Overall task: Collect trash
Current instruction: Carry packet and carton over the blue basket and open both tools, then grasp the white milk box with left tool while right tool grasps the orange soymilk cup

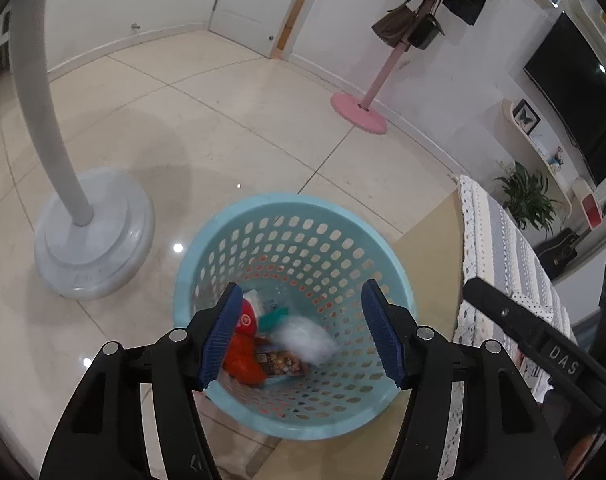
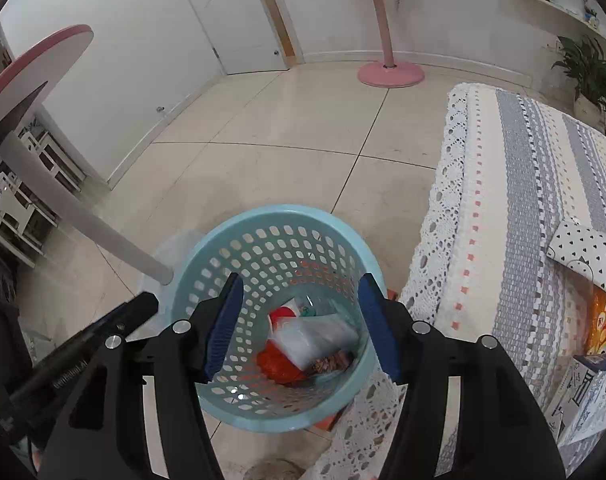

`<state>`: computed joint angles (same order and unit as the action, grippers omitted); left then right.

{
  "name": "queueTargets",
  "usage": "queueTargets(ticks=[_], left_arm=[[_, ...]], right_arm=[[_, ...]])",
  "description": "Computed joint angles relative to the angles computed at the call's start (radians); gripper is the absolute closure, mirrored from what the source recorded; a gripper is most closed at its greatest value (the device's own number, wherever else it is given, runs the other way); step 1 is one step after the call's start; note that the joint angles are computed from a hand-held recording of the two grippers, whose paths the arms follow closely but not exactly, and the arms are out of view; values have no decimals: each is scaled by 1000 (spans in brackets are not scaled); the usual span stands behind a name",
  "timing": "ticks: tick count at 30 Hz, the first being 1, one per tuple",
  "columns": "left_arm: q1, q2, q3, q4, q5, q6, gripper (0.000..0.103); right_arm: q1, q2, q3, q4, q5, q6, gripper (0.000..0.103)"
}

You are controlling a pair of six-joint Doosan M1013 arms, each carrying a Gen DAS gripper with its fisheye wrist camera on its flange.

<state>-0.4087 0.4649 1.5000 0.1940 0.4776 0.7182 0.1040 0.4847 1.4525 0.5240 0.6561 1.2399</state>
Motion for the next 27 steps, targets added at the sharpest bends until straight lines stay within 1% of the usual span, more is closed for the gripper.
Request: queueTargets(ticks=[3, 6, 7, 9, 11, 13, 17, 18, 20, 23, 25, 27], left_arm=[[-9, -12, 5, 31, -21, -26, 43], [-20, -29, 10, 50, -60, -49, 43], [-26, -37, 13, 74, -77, -70, 43], [-39, -52, 14, 126, -112, -123, 43], [-48, -66, 20, 153, -149, -152, 43], [-64, -80, 23, 212, -193, -210, 43], [-94, -91, 20, 263, -258, -234, 43], [-103, -90, 16, 259, -269, -222, 43], [-120, -83, 3, 192, -288, -135, 43], [-149, -66, -24, 93, -281, -1, 43], [-165, -42, -53, -36, -261, 145, 43], [-180, -15, -86, -118, -224, 239, 43]], right_arm=[[-5, -17, 17, 15, -9, -14, 46], [-13, -36, 28, 30, -15, -35, 46], [-15, -47, 35, 30, -23, -40, 46], [-23, -76, 54, 28, -52, -58, 46], [-29, -109, 76, 19, -89, -65, 46], [-43, -144, 101, 25, -126, -83, 46], [-79, -216, 155, 31, -205, -110, 46], [-87, -231, 167, 27, -220, -113, 46], [-109, -271, 205, -8, -273, -99, 46], [-134, -318, 258, -86, -347, -57, 44], [-150, -343, 297, -171, -393, 1, 41], [-167, -363, 337, -333, -430, 141, 39]])
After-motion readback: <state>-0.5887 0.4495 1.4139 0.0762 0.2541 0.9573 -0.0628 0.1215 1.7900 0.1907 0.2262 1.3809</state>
